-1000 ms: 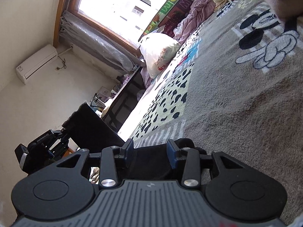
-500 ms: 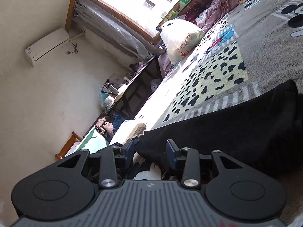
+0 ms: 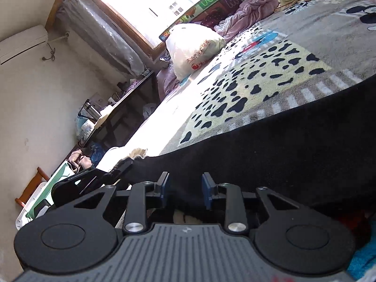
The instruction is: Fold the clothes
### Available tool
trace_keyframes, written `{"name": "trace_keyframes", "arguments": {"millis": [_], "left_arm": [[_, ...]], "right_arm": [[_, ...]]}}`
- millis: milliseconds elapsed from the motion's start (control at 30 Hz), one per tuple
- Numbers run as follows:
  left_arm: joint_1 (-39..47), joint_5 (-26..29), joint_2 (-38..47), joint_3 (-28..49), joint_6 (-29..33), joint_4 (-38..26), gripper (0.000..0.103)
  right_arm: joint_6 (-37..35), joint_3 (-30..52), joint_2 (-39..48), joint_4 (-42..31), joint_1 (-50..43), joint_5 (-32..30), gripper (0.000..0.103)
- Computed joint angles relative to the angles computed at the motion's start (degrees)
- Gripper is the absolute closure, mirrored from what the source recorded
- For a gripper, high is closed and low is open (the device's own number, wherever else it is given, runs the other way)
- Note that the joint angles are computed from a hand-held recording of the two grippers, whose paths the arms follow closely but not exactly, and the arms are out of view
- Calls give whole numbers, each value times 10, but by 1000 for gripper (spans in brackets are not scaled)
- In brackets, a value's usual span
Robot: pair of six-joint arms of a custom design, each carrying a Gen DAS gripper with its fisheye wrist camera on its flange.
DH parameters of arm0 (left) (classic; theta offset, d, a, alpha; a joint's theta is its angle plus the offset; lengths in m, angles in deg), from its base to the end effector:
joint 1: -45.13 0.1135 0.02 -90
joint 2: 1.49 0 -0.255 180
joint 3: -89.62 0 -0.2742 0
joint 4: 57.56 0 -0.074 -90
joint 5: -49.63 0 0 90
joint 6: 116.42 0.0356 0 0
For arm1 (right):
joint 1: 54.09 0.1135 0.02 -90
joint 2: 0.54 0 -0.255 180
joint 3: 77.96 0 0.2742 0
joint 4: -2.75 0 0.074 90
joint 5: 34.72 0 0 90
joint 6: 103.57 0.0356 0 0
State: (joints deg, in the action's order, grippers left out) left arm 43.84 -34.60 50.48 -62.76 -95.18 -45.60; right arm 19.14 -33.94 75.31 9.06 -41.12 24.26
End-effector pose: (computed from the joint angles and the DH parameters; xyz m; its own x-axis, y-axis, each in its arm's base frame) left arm 0.2194 -0.0085 0.1778 -0.1901 -0.9233 -0.3337 -0.1563 0.3641 -0.9182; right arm 0.2736 0.0818 0.1711 -0.7021 0.3135 -0.6393 -0.3163 0.6671 0.6745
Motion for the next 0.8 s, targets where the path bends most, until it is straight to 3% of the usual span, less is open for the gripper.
{"name": "trace_keyframes", "arguments": {"millis": [33,133,233,300,333,367,400,467,533,633,700,800], "left_arm": [[-3,-2,-5,2,2,-2,94],[-14,-8,-17,9,18,-7,94],[-21,-15,-20,15,28,-18,94],[-22,-17,-21,18,33,-24,94],[-22,-16,-25,19,35,-27,94],[-22,-16,-27,20,39,-31,94],[-22,-16,-29,25,47,-35,94],[-26,-20,-35,30,60,-43,94],[-36,-31,-41,35,74,-50,94],[-48,-39,-40,41,84,-55,94],[-54,-34,-35,51,98,-55,94],[-83,-36,-27,76,138,-52,94]], "right_arm": [[-10,3,3,-14,7,8,52],[-30,13,-4,-55,21,32,65],[-65,-19,-63,-31,35,46,65],[-82,18,-16,-92,37,16,68],[-66,20,8,-85,30,5,82],[-55,23,24,-86,23,-6,103],[-48,21,19,-92,14,-18,103],[-51,3,-10,-84,5,-42,85],[-66,-41,-74,-58,1,-59,75],[-92,-81,-141,-27,3,-42,73],[-60,-75,-115,0,-8,-32,72],[-72,-21,-40,-47,-23,-44,68]]}}
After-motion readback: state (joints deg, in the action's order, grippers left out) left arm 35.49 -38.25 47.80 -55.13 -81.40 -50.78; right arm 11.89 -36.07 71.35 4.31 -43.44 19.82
